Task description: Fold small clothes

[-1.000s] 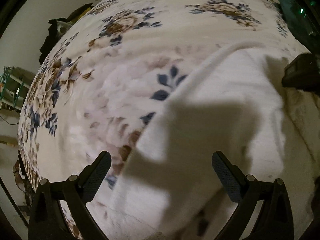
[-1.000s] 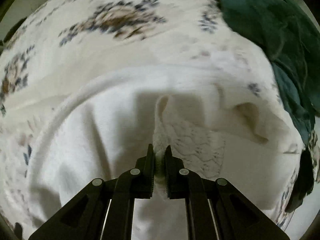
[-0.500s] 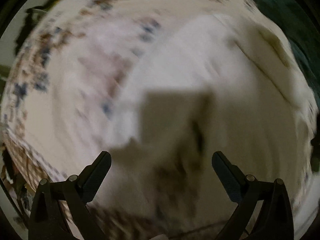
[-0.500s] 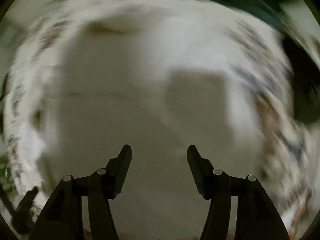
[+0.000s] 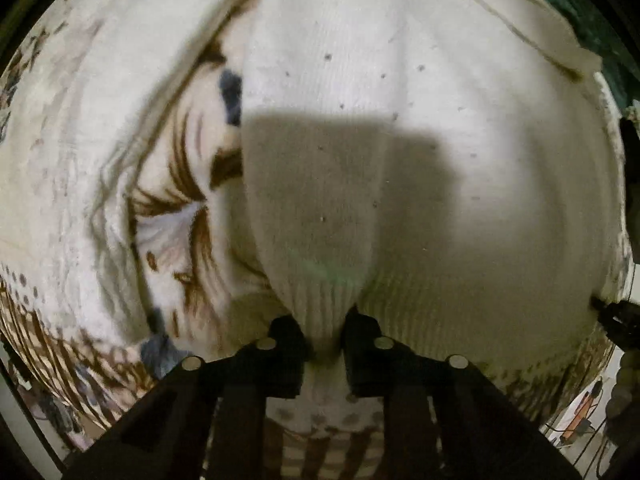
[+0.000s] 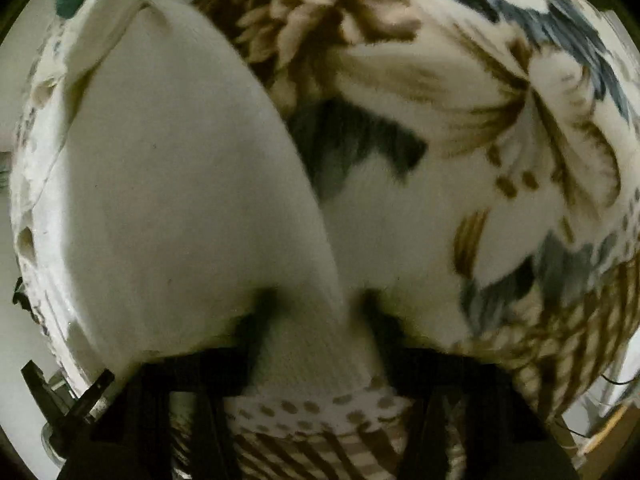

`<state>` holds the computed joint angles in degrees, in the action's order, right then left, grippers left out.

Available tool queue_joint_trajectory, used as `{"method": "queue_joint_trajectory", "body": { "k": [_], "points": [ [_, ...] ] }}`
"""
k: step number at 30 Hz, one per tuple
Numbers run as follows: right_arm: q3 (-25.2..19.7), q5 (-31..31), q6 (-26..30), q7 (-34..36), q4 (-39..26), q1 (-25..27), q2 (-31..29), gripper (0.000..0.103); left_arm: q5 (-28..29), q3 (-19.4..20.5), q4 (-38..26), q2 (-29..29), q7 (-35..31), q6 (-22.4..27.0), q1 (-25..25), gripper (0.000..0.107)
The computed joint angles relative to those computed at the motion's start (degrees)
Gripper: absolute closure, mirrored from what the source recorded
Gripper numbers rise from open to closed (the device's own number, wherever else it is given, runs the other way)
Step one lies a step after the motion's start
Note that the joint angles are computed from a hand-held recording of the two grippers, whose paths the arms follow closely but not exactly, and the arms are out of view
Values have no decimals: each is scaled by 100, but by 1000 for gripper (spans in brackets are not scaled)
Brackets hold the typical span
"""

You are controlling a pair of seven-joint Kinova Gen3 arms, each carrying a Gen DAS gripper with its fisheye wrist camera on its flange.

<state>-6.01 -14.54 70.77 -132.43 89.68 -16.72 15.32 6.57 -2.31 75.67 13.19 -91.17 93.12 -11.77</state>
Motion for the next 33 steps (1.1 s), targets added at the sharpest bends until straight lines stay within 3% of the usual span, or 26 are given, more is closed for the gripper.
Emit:
{"method": "queue_joint_trajectory", "body": {
  "k": [2,6,9,13,14,16,17,18,19,20,25,27,30,32,33],
  "points": [
    [-64,14,-42,4,194,11,-199,95,37,-14,11,-119,-34,64,-38,98],
    [-66,291,437,-46,286,-162,-590,96,-19,-104,-99,-351,-280,382,-200,99],
    [-11,163,702,138,450,14,-866,97,-50,-143,-16,-422,-440,386,-260,99],
    [-49,107,869,501,199,157,-530,93,489,-287,-68,-194,-232,434,-561,94],
    [-43,105,970,532,28,160,-417,86,634,-314,-159,-180,-181,521,-671,93],
    [-2,334,1270,609,-359,8,-258,73,811,-383,-422,-185,-108,687,-901,82],
    [-18,438,1319,652,-478,-46,-265,57,835,-420,-486,-266,-49,681,-990,69],
    [-40,542,1392,666,-615,-121,-263,47,874,-472,-532,-357,-8,643,-1096,49],
    [-76,609,1437,597,-787,-237,-200,46,863,-533,-647,-411,59,648,-1200,34],
    [-82,633,1484,616,-857,-273,-219,46,797,-607,-661,-466,106,590,-1308,13],
    [-187,810,1581,108,-1318,-678,-11,42,357,-946,-199,-359,234,-1,-1880,12],
    [-145,791,1536,-81,-1562,-858,202,42,281,-1032,44,-94,112,-199,-2073,15],
    [-178,722,1683,-148,-1895,-934,455,42,445,-999,177,67,-53,-307,-2398,69],
    [-198,812,1883,-212,-2274,-1085,691,42,558,-912,2,8,-421,-279,-2592,98],
    [-150,856,1933,-124,-2460,-1102,818,42,609,-910,-134,-11,-591,-196,-2683,102]
  ]
}}
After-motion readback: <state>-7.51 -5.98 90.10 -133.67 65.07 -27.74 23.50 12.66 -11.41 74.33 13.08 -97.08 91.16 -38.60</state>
